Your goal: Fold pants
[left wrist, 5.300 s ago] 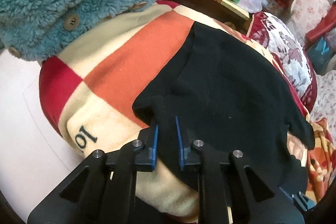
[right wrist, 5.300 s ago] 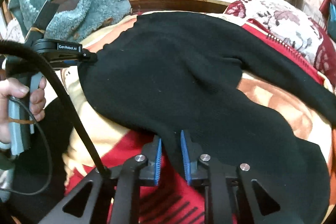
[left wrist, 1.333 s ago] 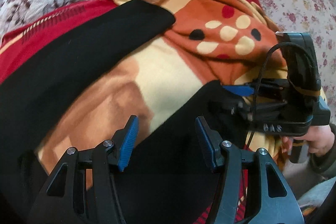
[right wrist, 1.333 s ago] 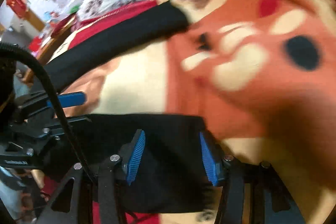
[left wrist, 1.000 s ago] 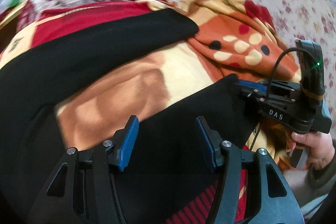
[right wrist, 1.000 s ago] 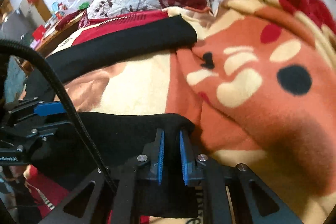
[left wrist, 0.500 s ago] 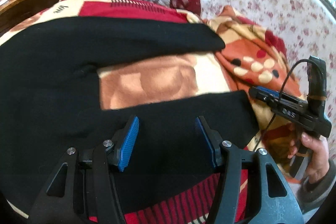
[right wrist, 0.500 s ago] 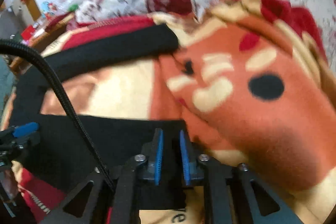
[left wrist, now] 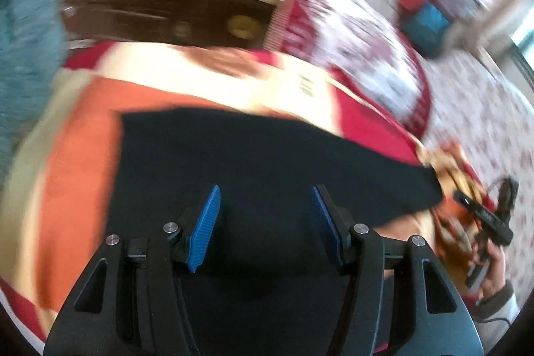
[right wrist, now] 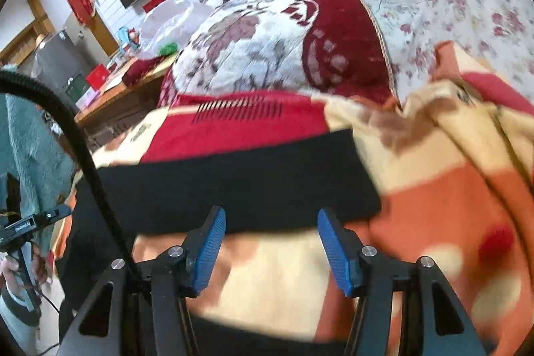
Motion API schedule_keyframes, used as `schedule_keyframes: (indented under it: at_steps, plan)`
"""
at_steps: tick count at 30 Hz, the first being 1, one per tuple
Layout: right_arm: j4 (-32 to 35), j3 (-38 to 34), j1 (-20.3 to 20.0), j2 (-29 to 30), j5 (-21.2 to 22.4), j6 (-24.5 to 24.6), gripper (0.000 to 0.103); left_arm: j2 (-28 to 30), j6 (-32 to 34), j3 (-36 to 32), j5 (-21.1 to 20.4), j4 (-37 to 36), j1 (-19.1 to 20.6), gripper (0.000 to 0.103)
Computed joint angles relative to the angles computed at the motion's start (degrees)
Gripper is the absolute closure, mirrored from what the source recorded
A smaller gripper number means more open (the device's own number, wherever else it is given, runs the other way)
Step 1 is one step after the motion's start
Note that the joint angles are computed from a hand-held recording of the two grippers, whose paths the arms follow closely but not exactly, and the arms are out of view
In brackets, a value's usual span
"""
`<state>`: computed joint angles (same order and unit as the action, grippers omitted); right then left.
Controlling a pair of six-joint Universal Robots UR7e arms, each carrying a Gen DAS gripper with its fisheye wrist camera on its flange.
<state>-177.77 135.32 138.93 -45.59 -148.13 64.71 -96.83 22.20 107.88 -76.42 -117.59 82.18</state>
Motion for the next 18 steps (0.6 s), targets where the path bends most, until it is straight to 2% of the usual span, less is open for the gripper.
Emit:
schedule_keyframes:
  at_steps: [5,9,12,15,18]
  plan:
    - [-6.3,4.2,-9.8,-2.3,1.8,-7.0,0.047,7.1,1.1,-6.9,2.4,-2.0,5.0,0.046]
    - [-12.1,5.3,-14.9,-2.1,2.3,-14.4,0.047,10.1,1.7,-10.8,1.2,-0.3,7.2,0.046]
    - [-14.6,4.8,-17.1,-1.9,3.6,-19.7,0.047,11.5,3.3,-12.5,0.6,1.0,7.7,0.046]
    - [-15.7,4.4,-18.0,-1.5,4.4,-21.7,0.047,12.7,4.0,-13.3,0.9,0.9,7.4,0.046]
    - [-19.3,4.8,-18.9,-0.8,5.9,-23.2,0.047,13.9,4.3,-14.7,-1.0,2.0,7.8,0.046]
